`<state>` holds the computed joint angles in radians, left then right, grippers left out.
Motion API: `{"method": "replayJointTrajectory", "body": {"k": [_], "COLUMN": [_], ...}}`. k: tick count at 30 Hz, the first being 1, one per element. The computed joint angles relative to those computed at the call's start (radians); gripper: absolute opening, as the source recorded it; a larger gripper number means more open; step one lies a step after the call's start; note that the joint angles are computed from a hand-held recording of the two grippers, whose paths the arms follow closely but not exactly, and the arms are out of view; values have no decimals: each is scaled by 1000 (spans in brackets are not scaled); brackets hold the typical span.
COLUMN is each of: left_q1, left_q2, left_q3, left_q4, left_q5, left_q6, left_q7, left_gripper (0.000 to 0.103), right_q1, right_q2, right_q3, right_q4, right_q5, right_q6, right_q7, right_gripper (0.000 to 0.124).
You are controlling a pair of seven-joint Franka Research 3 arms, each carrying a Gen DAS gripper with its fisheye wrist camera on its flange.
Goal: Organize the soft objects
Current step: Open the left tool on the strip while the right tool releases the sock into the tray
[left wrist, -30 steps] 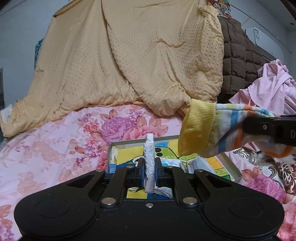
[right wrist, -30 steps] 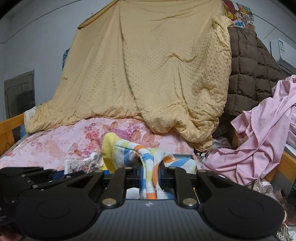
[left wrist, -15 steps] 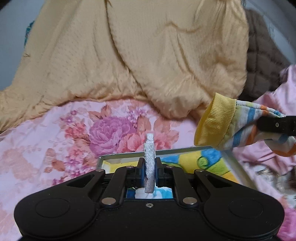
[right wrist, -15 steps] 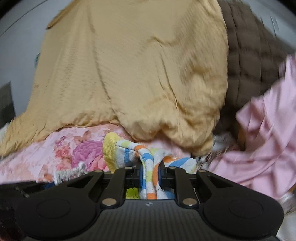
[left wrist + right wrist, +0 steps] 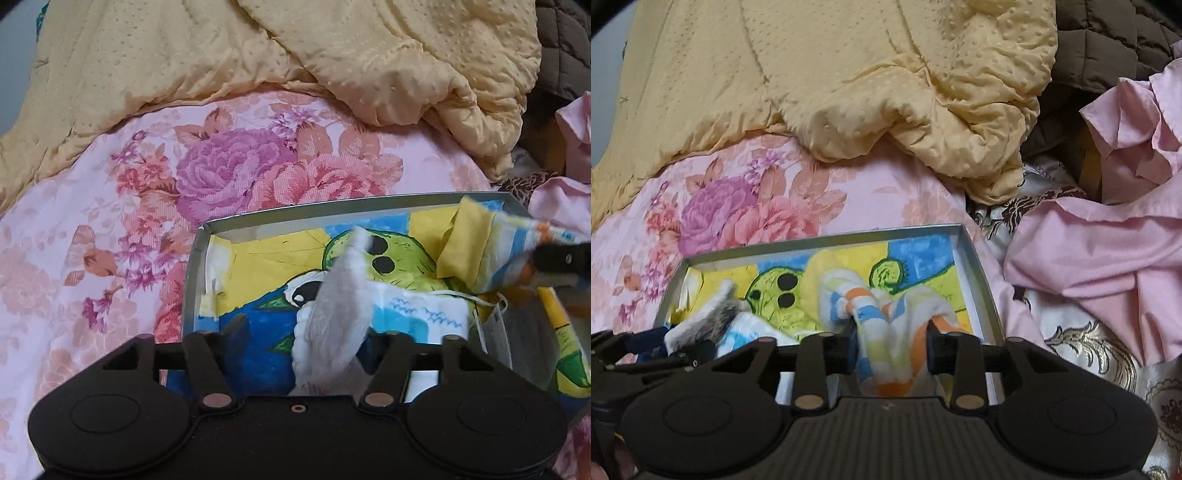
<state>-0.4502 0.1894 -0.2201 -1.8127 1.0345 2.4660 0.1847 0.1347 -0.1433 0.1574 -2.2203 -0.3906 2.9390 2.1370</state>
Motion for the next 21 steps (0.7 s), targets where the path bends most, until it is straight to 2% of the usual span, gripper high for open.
{"method": "replayJointTrajectory", "body": {"k": [4, 6, 8, 12, 14, 16, 19, 21], "left_q1": [5, 7, 8, 14, 22, 36, 48, 42], "left_q2": [-43, -61, -78, -136, -203, -298, -430, -511], "left_q3": [0, -7, -16, -37, -52, -77, -127, -156], "left_q4": [-50, -62, -69, -106, -157, -233, -334, -397], "left_q5": [47, 74, 91, 127, 167, 213, 193, 123], "left_q6": [42, 33, 20, 10, 19, 28, 23, 14], "left_q7": [-56, -68, -70, -86, -139, -224, -276, -269], "left_gripper": [78, 86, 93, 98, 101, 102, 102, 102], "right_q1": [1, -18, -24, -57, -68, -64, -7, 71], "right_q2": [-46, -73, -101, -198, -294, -397, -568, -675], "right_q3": [0, 17, 24, 65, 85, 98, 95, 69], "right_q4": [-39, -62, -84, -154, -229, -306, -416, -477], "right_q5": [38, 41, 69, 126, 155, 179, 227, 273], "right_q6": [15, 35, 60, 119, 163, 192, 145, 79], "right_q7": [7, 14, 4, 7, 12, 1, -26, -52], "right_gripper": [65, 70, 81, 91, 99, 103, 103, 103]}}
